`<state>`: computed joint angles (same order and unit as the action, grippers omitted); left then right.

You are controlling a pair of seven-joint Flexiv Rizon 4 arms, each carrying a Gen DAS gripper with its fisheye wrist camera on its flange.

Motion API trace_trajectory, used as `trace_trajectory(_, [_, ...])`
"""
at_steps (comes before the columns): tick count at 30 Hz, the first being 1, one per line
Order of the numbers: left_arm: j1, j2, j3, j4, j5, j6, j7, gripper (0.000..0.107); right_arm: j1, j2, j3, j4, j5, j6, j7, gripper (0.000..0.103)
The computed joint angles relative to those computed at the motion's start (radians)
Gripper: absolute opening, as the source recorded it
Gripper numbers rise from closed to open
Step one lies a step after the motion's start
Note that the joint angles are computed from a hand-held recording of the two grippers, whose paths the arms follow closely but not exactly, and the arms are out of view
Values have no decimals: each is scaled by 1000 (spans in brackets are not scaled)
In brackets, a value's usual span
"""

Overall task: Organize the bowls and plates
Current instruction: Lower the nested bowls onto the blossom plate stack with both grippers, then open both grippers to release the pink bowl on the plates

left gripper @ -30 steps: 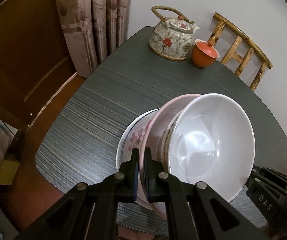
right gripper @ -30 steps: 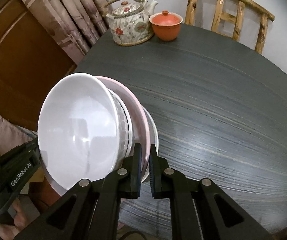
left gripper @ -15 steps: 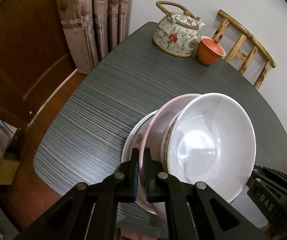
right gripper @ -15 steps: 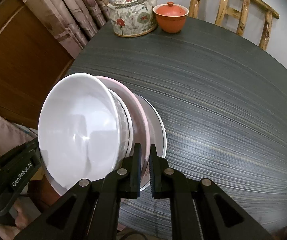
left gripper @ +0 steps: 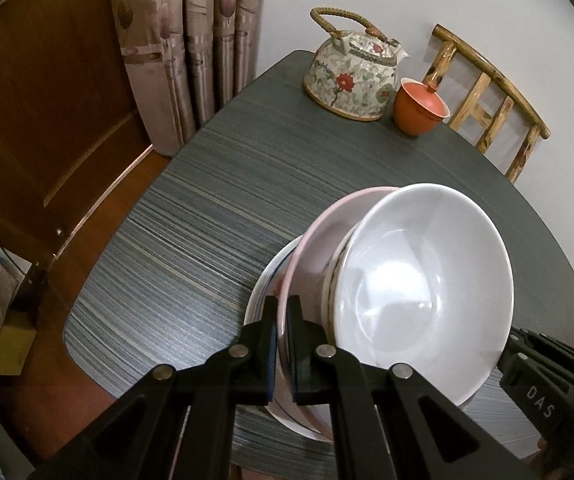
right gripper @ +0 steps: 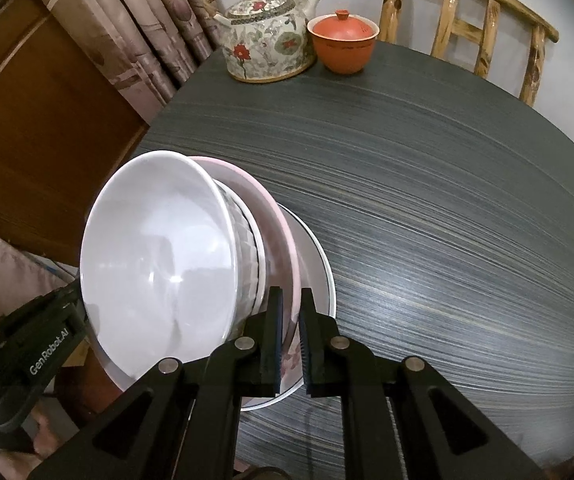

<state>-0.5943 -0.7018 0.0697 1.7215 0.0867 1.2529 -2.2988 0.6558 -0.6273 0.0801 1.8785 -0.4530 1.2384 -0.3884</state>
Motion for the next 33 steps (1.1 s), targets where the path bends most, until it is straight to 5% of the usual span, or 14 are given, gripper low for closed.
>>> trace_trajectory(11, [-64,4,75,-19,79,-22,-69,17,27,7,-49,36,-30,65,34,14])
trace_trajectory(15, [-73,22,93,3,117,-1,-114,28,54,23,-91,69,-68,73,89,39])
trace_trajectory(21, [-109,57,133,31,192,10,-187,42,81,45,-141,130,-122,130,164,60])
trace_trajectory(27, [-169,98,180,47,292,-20,-289,47,161,85,-259,214,-244,201,282,77])
trace_trajectory(33, [-182,143,170,80,396,-37,-403,50,251,128,-392,290,-409,266,426,83])
